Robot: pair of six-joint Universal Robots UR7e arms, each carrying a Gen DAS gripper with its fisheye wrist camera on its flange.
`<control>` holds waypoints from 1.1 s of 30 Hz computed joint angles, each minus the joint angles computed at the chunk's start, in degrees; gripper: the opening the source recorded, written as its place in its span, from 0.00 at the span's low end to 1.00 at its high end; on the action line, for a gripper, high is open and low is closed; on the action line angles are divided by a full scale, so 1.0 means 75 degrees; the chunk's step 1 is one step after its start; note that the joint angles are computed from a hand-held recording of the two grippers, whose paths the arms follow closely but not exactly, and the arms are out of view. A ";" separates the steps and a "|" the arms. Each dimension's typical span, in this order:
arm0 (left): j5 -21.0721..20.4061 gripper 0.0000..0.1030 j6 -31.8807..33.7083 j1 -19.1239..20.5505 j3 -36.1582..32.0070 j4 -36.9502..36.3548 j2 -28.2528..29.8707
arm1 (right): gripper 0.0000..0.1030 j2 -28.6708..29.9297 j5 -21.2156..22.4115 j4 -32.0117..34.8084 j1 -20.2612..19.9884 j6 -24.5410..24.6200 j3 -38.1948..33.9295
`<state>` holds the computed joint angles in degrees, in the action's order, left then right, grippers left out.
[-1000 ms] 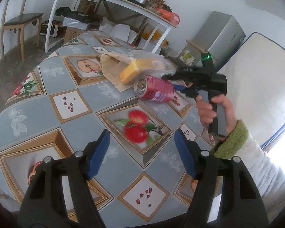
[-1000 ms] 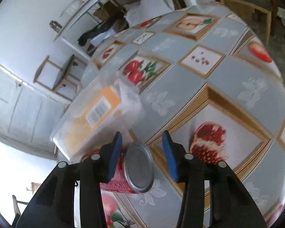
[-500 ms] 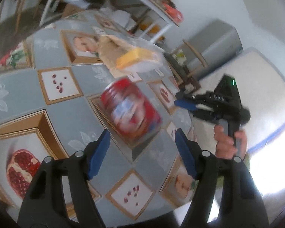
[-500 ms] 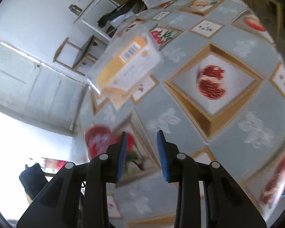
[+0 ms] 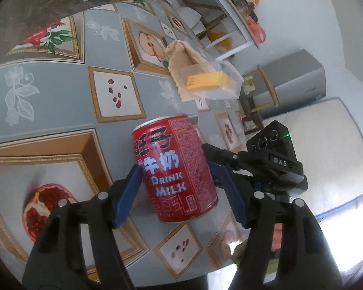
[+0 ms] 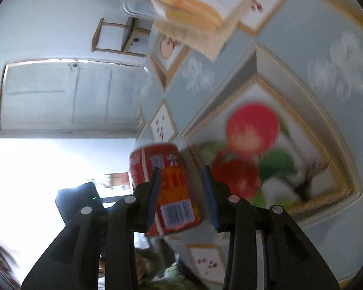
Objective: Collect trash
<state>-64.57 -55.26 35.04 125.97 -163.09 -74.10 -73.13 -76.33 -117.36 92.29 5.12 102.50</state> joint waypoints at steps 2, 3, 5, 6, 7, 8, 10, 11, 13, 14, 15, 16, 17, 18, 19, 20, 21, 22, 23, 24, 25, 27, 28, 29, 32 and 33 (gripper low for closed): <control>-0.0131 0.61 0.0106 -0.0001 -0.0100 0.0438 -0.0082 | 0.33 -0.0188 0.0391 0.0188 -0.0139 0.0020 0.0190; -0.0205 0.61 0.0166 -0.0010 -0.0157 0.0642 -0.0106 | 0.32 -0.0314 0.0527 0.0260 -0.0192 0.0022 0.0315; -0.0270 0.61 0.0261 -0.0024 -0.0302 0.1051 -0.0095 | 0.32 -0.0476 0.0723 0.0308 -0.0254 0.0042 0.0522; -0.0216 0.61 0.0272 -0.0053 -0.0353 0.1198 -0.0082 | 0.32 -0.0568 0.0836 0.0327 -0.0311 0.0060 0.0650; -0.0175 0.61 0.0297 -0.0058 -0.0400 0.1286 -0.0059 | 0.32 -0.0585 0.0894 0.0303 -0.0337 0.0095 0.0711; -0.0151 0.61 0.0295 -0.0039 -0.0454 0.1375 -0.0028 | 0.32 -0.0632 0.0890 0.0251 -0.0346 0.0154 0.0795; -0.0233 0.61 0.0097 0.0055 -0.0558 0.1595 0.0021 | 0.32 -0.0764 0.0703 0.0127 -0.0347 0.0195 0.0936; -0.0327 0.61 -0.0039 0.0136 -0.0609 0.1680 0.0051 | 0.32 -0.0839 0.0708 0.0121 -0.0392 0.0198 0.1007; -0.0494 0.61 -0.0085 0.0239 -0.0628 0.1599 0.0096 | 0.32 -0.1015 0.0585 0.0141 -0.0455 0.0215 0.1142; -0.0530 0.61 -0.0086 0.0259 -0.0654 0.1614 0.0123 | 0.32 -0.1069 0.0466 0.0104 -0.0438 0.0214 0.1179; -0.0509 0.61 -0.0042 0.0255 -0.0722 0.1726 0.0167 | 0.32 -0.1179 0.0263 0.0070 -0.0415 0.0215 0.1227; -0.0474 0.62 -0.0020 0.0236 -0.0768 0.1806 0.0201 | 0.32 -0.1253 0.0143 0.0040 -0.0407 0.0197 0.1260; -0.0427 0.62 0.0015 0.0214 -0.0832 0.1929 0.0239 | 0.32 -0.1342 0.0003 -0.0006 -0.0395 0.0155 0.1286; -0.0403 0.62 0.0030 0.0206 -0.0873 0.1990 0.0271 | 0.32 -0.1434 -0.0147 -0.0052 -0.0363 0.0123 0.1299; -0.0376 0.62 0.0043 0.0197 -0.0918 0.2053 0.0306 | 0.32 -0.1582 -0.0414 -0.0106 -0.0335 0.0036 0.1311; -0.0339 0.62 0.0047 0.0181 -0.0942 0.2097 0.0322 | 0.32 -0.1657 -0.0735 -0.0225 -0.0244 -0.0028 0.1278; -0.0272 0.62 0.0049 0.0156 -0.0955 0.2132 0.0339 | 0.32 -0.1696 -0.0961 -0.0316 -0.0198 -0.0091 0.1243; -0.0229 0.62 0.0057 0.0132 -0.0962 0.2166 0.0340 | 0.32 -0.1745 -0.1277 -0.0473 -0.0084 -0.0151 0.1174; -0.0193 0.62 0.0078 0.0113 -0.0970 0.2190 0.0346 | 0.32 -0.1761 -0.1493 -0.0578 0.0014 -0.0225 0.1095; -0.0134 0.61 0.0120 0.0085 -0.0967 0.2205 0.0355 | 0.33 -0.1693 -0.1649 -0.0663 0.0101 -0.0278 0.0981; -0.0095 0.61 0.0130 0.0060 -0.0963 0.2220 0.0355 | 0.34 -0.1614 -0.1903 -0.0765 0.0255 -0.0372 0.0803; -0.0017 0.61 0.0172 0.0012 -0.0957 0.2273 0.0352 | 0.40 -0.1439 -0.2325 -0.0939 0.0522 -0.0532 0.0521; 0.0045 0.61 0.0186 -0.0023 -0.0944 0.2313 0.0338 | 0.45 -0.1327 -0.2599 -0.1047 0.0685 -0.0676 0.0337; 0.0108 0.61 0.0186 -0.0058 -0.0927 0.2352 0.0318 | 0.50 -0.1299 -0.2815 -0.1134 0.0752 -0.0848 0.0235; 0.0233 0.61 0.0154 -0.0133 -0.0843 0.2421 0.0228 | 0.60 -0.0804 -0.3244 -0.1434 0.1090 -0.0950 -0.0343; 0.0253 0.61 0.0139 -0.0151 -0.0816 0.2436 0.0188 | 0.62 -0.0683 -0.3268 -0.1484 0.1120 -0.0895 -0.0512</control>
